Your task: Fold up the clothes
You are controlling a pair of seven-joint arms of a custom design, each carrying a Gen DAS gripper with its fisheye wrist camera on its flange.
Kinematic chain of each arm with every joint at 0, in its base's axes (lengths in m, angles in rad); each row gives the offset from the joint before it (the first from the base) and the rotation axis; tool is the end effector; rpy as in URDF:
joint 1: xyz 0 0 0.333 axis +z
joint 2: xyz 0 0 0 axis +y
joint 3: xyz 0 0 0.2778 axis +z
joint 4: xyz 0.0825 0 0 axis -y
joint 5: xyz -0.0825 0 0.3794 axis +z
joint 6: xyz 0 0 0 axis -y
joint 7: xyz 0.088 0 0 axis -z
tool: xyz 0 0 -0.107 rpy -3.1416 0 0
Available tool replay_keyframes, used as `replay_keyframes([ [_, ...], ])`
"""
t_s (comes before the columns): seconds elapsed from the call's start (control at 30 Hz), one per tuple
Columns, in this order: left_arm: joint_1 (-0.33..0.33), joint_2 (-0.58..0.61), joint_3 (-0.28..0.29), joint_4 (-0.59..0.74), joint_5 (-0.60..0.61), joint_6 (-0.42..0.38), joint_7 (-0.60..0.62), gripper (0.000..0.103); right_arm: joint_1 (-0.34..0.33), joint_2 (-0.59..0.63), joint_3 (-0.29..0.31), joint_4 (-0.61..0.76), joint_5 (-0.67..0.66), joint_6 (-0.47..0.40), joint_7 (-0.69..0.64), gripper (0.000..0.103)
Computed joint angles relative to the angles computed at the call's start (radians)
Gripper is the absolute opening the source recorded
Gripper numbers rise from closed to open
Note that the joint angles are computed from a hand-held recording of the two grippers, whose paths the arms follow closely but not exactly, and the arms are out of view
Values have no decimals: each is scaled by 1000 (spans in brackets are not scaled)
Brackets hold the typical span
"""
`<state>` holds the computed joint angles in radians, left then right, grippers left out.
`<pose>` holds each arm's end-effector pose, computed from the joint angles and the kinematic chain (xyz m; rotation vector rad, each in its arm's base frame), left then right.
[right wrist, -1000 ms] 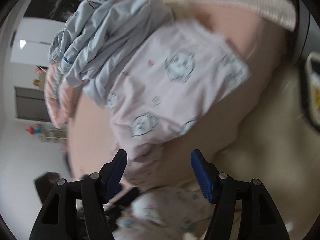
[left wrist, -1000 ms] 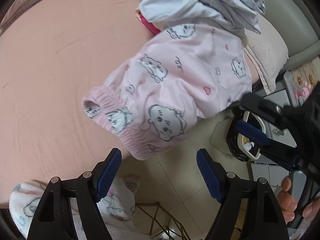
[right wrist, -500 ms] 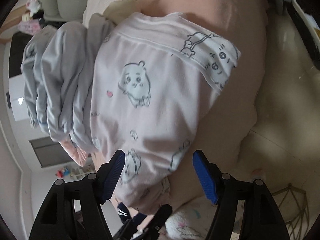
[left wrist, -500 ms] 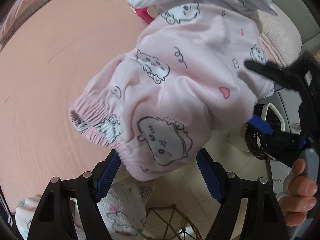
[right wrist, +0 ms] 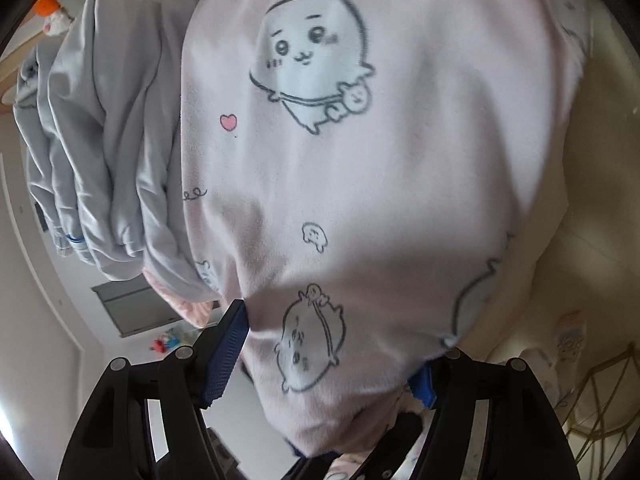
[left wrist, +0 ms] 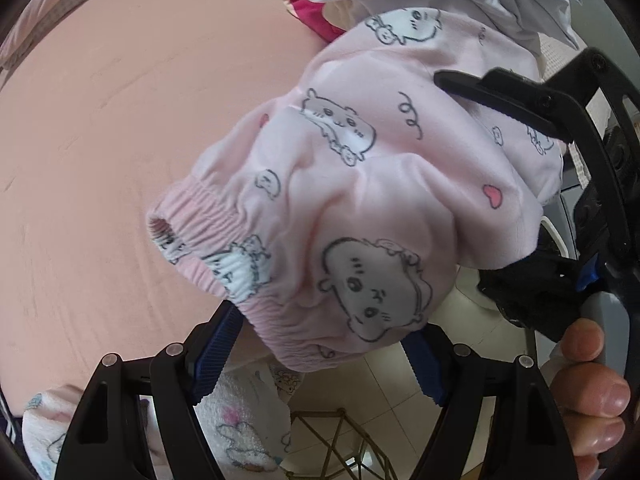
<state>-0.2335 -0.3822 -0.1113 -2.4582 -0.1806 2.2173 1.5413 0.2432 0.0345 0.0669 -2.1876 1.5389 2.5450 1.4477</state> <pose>0.4193 -0.1566 0.4157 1.9599 -2.4252 0.2787 0.5312 0.1568 0.3601 -0.8235 2.0479 0.7500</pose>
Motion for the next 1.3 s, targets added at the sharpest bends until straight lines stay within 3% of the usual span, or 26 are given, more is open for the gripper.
replay_keyframes([
  [0.03,-1,-1,5,0,-10,0,3,77,4,-3,3,3,-37,18,15,55],
  [0.13,2,-8,8,-1,-16,6,4,77,13,-6,6,17,-167,44,67,41],
  [0.33,3,-51,26,-10,-40,-4,28,77,31,-44,13,1,-132,79,18,32],
  [0.67,14,-177,59,-36,-40,-3,62,77,71,-83,3,71,-100,79,-79,30],
  [1.03,69,-341,132,-92,-11,-15,93,77,110,-146,20,112,-317,59,-48,30],
  [1.3,120,-358,182,-66,-5,1,113,77,145,-80,39,257,-451,70,-46,30],
])
